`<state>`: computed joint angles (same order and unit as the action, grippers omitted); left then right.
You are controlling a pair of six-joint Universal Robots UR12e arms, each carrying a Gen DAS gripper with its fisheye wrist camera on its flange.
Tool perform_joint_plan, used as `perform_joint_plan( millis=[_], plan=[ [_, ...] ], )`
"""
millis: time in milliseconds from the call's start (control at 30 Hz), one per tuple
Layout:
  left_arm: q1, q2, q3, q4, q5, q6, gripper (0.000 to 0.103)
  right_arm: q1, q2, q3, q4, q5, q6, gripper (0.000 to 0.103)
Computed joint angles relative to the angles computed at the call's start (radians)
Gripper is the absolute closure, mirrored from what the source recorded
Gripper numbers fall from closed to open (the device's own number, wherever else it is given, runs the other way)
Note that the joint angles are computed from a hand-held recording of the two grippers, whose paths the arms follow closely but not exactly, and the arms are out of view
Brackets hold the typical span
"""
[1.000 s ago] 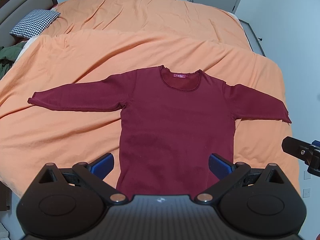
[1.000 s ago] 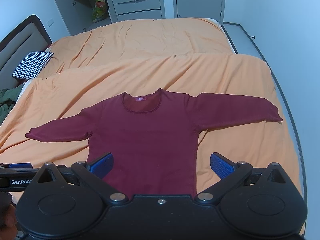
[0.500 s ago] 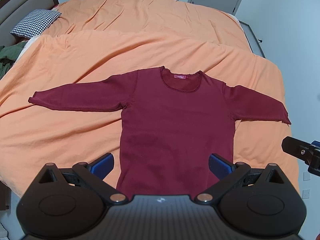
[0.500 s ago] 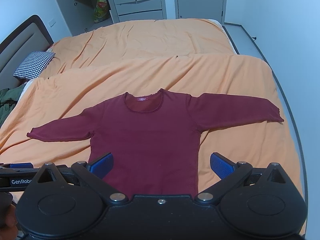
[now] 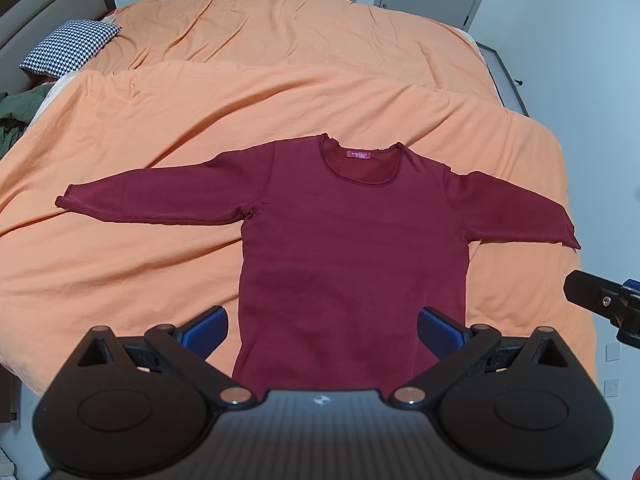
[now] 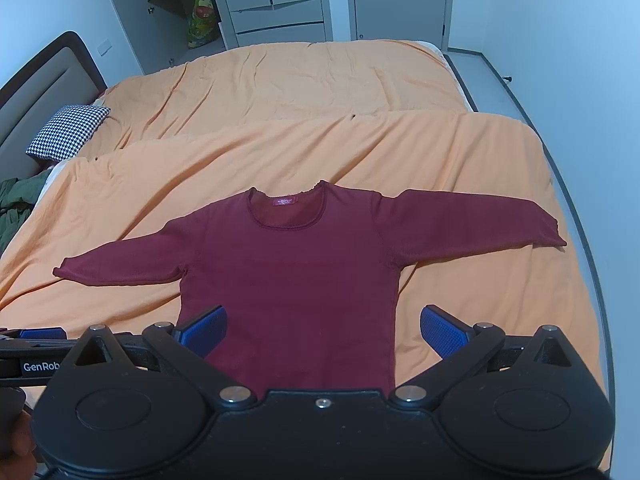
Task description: Fold small clothes
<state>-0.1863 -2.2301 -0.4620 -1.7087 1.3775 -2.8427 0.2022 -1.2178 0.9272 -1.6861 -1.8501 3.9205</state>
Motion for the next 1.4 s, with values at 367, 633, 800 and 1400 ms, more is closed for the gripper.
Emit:
perform_joint_plan(
  millis=[367,633,800,1400],
  plan=[
    [0.003,-0.016,0.031,-0.021,-0.014,0.002,0.0,0.005,0.005,-0.009,0.004,-0.006,0.003,0.001],
    [0.01,-0.026,0.039,-0.033,-0.039,0.01,0.0,0.006,0.016,-0.028,0.027,-0.015,0.006,0.0],
    [0.018,-0.034,0.049,-0.046,-0.06,0.018,0.0,0.013,0.03,-0.051,0.046,-0.023,0.012,0.0],
    [0.068,-0.087,0.06,-0.135,-0.373,0.022,0.0,0.037,-0.021,0.114,-0.207,-0.045,-0.048,0.001]
  ],
)
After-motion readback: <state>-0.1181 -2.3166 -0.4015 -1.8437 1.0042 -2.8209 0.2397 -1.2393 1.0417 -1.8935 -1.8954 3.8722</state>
